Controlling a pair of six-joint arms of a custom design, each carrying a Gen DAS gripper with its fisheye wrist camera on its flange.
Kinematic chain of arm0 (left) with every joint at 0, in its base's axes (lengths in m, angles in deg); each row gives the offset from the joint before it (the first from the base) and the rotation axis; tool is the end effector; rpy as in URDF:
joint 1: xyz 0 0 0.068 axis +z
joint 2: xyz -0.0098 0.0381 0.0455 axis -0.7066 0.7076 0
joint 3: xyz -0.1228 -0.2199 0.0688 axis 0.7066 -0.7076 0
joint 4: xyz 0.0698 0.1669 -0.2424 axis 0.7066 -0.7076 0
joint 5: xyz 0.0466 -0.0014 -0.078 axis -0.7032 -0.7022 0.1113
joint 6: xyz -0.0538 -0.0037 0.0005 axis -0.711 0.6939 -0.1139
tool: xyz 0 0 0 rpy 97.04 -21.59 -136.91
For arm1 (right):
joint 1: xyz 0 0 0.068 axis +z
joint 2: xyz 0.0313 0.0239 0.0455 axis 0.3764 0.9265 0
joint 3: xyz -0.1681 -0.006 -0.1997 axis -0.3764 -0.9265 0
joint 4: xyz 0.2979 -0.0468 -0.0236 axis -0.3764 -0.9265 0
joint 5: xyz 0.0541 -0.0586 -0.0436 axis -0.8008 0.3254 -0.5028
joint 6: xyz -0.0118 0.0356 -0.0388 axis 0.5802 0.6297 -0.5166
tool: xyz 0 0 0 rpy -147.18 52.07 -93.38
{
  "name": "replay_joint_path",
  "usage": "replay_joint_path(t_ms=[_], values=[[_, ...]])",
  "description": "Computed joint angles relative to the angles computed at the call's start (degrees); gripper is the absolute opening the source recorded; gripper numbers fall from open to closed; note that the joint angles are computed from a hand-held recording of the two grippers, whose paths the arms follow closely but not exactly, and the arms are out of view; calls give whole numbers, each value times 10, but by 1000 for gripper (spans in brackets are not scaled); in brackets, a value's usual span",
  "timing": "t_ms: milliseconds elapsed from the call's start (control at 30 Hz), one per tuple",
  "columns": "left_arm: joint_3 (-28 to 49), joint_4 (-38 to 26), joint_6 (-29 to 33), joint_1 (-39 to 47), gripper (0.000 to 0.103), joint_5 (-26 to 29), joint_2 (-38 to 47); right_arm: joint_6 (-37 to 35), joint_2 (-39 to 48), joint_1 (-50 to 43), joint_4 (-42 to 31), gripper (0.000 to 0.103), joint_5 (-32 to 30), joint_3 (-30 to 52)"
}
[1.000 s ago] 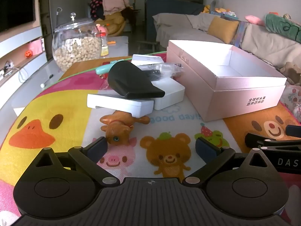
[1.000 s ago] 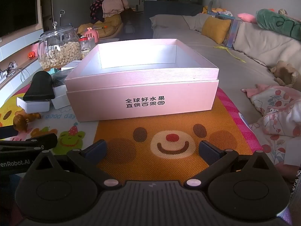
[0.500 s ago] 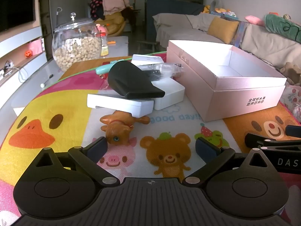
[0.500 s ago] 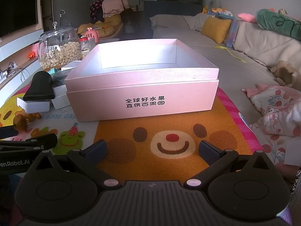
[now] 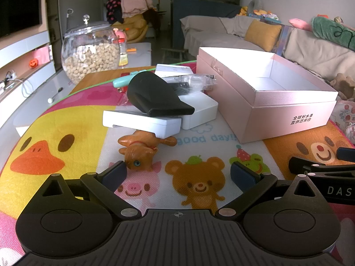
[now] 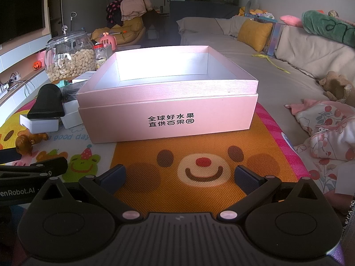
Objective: Organize rigid objects
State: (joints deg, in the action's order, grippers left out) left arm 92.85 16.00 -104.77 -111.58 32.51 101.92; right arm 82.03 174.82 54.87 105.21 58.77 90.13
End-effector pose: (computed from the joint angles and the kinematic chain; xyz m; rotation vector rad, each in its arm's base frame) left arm 0.1306 -0.2325 -0.0258 -0.4528 2.2159 0.2127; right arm 0.2064 0.1286 -0.0376 -0.4916 2.2106 0.2457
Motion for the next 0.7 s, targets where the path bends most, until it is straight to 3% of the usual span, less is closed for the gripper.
replay_joint_path(t_ms=[700], values=[[2,-5,0,0,102,0,1,-1,-3,1,-3,103,2,-1]])
